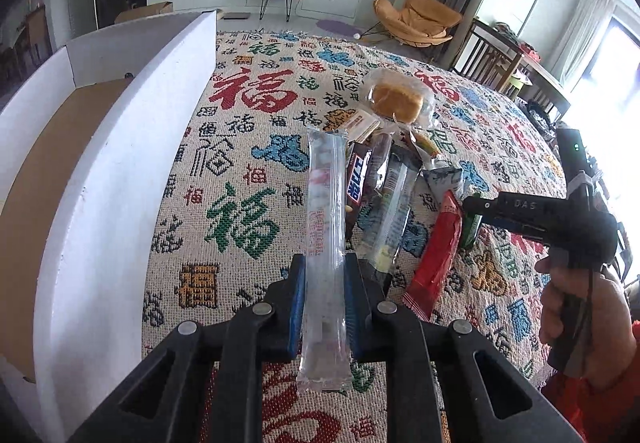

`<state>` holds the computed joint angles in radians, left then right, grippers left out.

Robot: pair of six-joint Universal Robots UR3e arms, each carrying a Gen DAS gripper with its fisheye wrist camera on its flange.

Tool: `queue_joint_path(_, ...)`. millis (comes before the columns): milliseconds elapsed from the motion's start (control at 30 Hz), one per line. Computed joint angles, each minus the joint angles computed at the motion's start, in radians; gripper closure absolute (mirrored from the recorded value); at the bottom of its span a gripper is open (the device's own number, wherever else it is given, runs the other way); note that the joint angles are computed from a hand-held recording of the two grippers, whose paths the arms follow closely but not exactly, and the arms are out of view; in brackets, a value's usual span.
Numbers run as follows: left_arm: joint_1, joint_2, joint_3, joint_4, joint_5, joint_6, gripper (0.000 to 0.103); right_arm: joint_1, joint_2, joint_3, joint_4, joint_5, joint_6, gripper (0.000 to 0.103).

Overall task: Organize snacks
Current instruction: 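Grasp the green sausage with the right tool while the left tool holds the jelly tube, then carry both snacks over the white box and open both tools to drop them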

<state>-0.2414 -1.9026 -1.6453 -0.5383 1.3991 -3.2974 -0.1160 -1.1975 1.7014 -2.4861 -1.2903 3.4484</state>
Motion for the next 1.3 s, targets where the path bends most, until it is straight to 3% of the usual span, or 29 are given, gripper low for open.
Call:
queue_joint_path(100,-0.014,0.016,-0.038,0.033,0.001,-0.008,0.086,0.093,0.048,-0.12,0.113,-0.128,-0.106,0.062)
queue_joint_path(200,-0.026,0.003,-0.062,0.06,-0.021,-0.029,0.086,0.168,0.125,-0.251,0.199,-0.223,-0.125,0.057)
queue_joint_path(300,-0.027,0.018,-0.096,0.076,-0.044,-0.049,0.086,0.226,0.182,-0.341,0.251,-0.318,-0.152,0.065)
queue_joint_path(333,-0.026,0.031,-0.11,0.082,-0.047,-0.046,0.086,0.223,0.188,-0.345,0.247,-0.308,-0.175,0.075)
queue_joint_path(367,-0.025,0.046,-0.124,0.087,-0.044,-0.042,0.086,0.221,0.186,-0.346,0.256,-0.291,-0.192,0.079)
queue_joint_path(567,-0.011,0.101,-0.165,0.098,-0.052,-0.052,0.086,0.164,0.024,-0.184,0.285,-0.256,-0.282,0.079)
queue_joint_path(700,0.003,0.136,-0.175,0.088,-0.1,-0.065,0.086,0.104,-0.036,-0.1,0.285,-0.183,-0.335,0.079)
queue_joint_path(833,0.063,0.228,-0.214,0.065,-0.182,-0.069,0.086,-0.066,-0.125,-0.011,0.288,0.073,-0.295,0.08)
queue_joint_path(967,0.199,0.376,-0.252,-0.013,-0.316,-0.037,0.086,-0.162,-0.242,0.019,0.347,0.253,-0.268,0.08)
queue_joint_path(1100,0.36,0.522,-0.265,-0.121,-0.328,0.044,0.086,-0.115,-0.263,-0.158,0.469,0.393,-0.278,0.08)
queue_joint_path(1200,0.478,0.594,-0.272,-0.188,-0.257,0.1,0.086,0.008,-0.166,-0.39,0.525,0.481,-0.255,0.08)
queue_joint_path(1300,0.564,0.622,-0.289,-0.224,-0.173,0.142,0.086,0.187,-0.003,-0.659,0.524,0.507,-0.188,0.079)
